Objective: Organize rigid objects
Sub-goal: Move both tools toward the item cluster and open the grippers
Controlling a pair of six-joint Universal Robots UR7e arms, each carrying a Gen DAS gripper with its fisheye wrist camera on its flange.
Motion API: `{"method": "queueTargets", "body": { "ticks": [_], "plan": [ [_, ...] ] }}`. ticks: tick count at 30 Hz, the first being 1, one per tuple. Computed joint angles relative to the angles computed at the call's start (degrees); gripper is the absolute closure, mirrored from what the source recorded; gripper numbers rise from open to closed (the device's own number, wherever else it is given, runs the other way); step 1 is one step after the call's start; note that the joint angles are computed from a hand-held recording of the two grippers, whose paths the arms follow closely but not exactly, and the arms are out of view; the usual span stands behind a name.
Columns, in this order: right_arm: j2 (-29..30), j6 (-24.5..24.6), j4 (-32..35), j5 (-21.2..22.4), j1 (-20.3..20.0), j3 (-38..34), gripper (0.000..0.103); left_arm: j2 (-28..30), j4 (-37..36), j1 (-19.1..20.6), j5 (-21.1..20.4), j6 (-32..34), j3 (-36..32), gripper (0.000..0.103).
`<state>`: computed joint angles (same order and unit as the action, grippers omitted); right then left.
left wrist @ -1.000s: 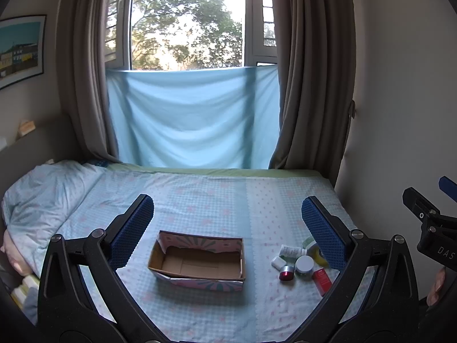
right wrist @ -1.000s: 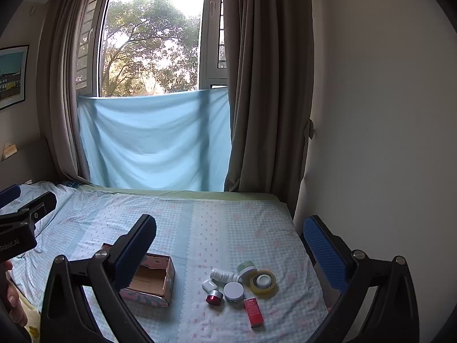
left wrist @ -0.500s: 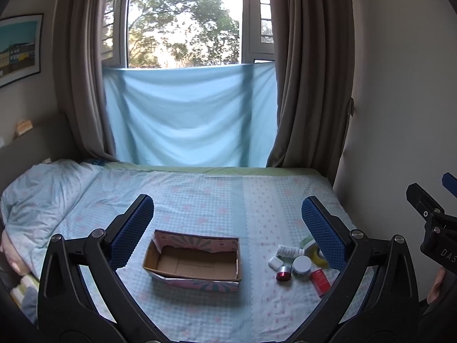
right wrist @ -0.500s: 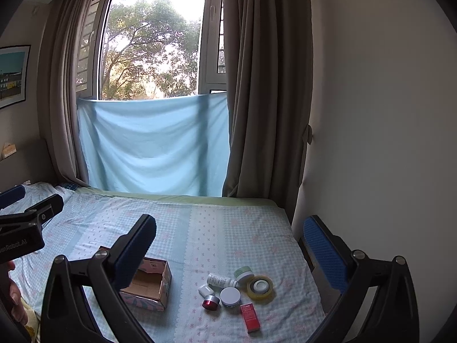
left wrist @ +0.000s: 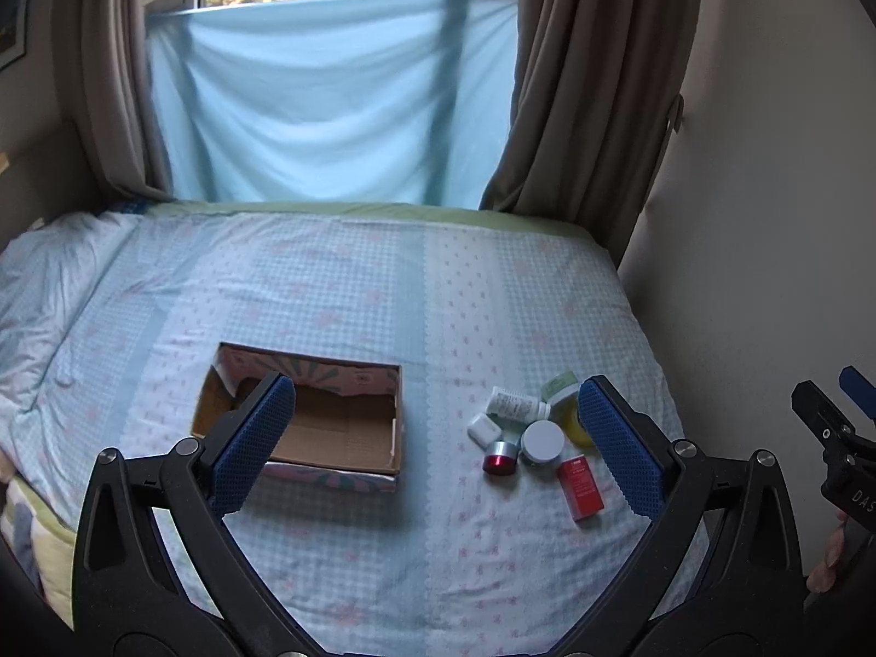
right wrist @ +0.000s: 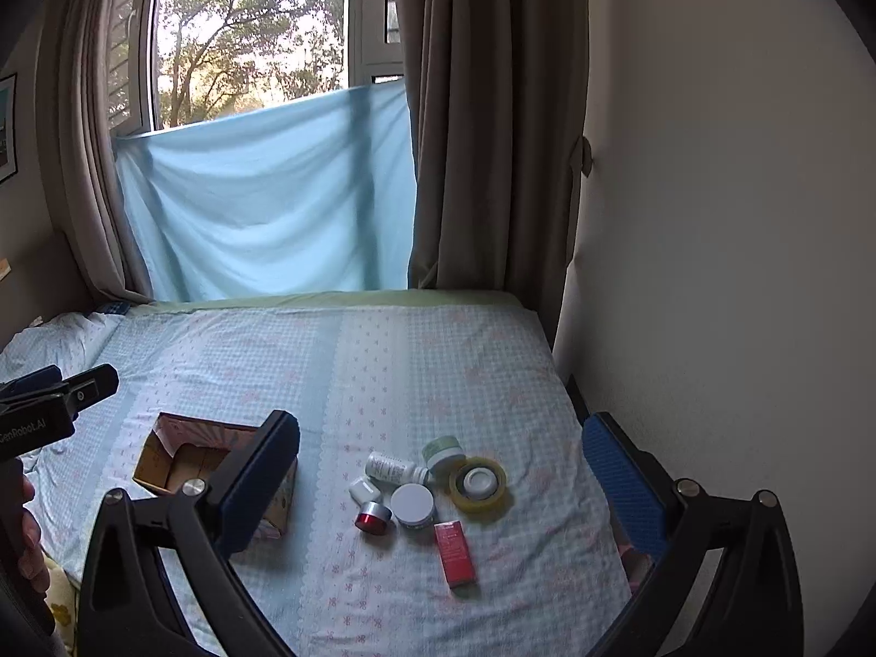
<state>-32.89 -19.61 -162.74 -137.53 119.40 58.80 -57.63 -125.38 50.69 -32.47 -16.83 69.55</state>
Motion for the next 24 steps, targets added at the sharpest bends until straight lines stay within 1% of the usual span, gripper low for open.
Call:
{"method": "queueTargets", "body": {
  "ticks": [3, 7, 10, 14, 17, 21, 24],
  "plan": [
    [0.77, 1.10, 3.52, -0.50, -2.78, -1.32, 0.000, 3.95, 3.28, 2.14, -2.92, -1.27, -2.84, 0.000],
    [3.45, 2.57, 6.96, 0.28, -6.80, -4.91, 0.000, 9.71, 6.44, 5.03, -5.80, -1.75, -6.36, 0.000],
    [7.32, 1.37, 8.25, -0.03, -9.58, -9.32, 0.000, 14.00, 9.27, 7.51, -8.65, -2.60, -9.49, 0.000],
    [12.51, 3.07, 13.91, 1.78, -13.58, -15.97, 0.000, 19.75, 13.50, 10.87, -11.49, -2.99, -14.40, 0.000],
    [15.84, 4.86, 18.16, 3.76, -16.23, -19.92, 0.000, 23.73, 16.13, 13.09, -13.04, -2.72, -18.10, 0.000],
    [20.42, 6.24, 23.43, 5.43, -18.79, -25.37, 0.000, 29.53, 19.59, 15.90, -14.45, -1.80, -24.23, 0.000],
    [24.11, 6.25, 26.22, 5.52, -20.17, -30.08, 0.000, 31.81, 19.64, 17.37, -15.68, -1.20, -25.91, 0.000]
  ]
}}
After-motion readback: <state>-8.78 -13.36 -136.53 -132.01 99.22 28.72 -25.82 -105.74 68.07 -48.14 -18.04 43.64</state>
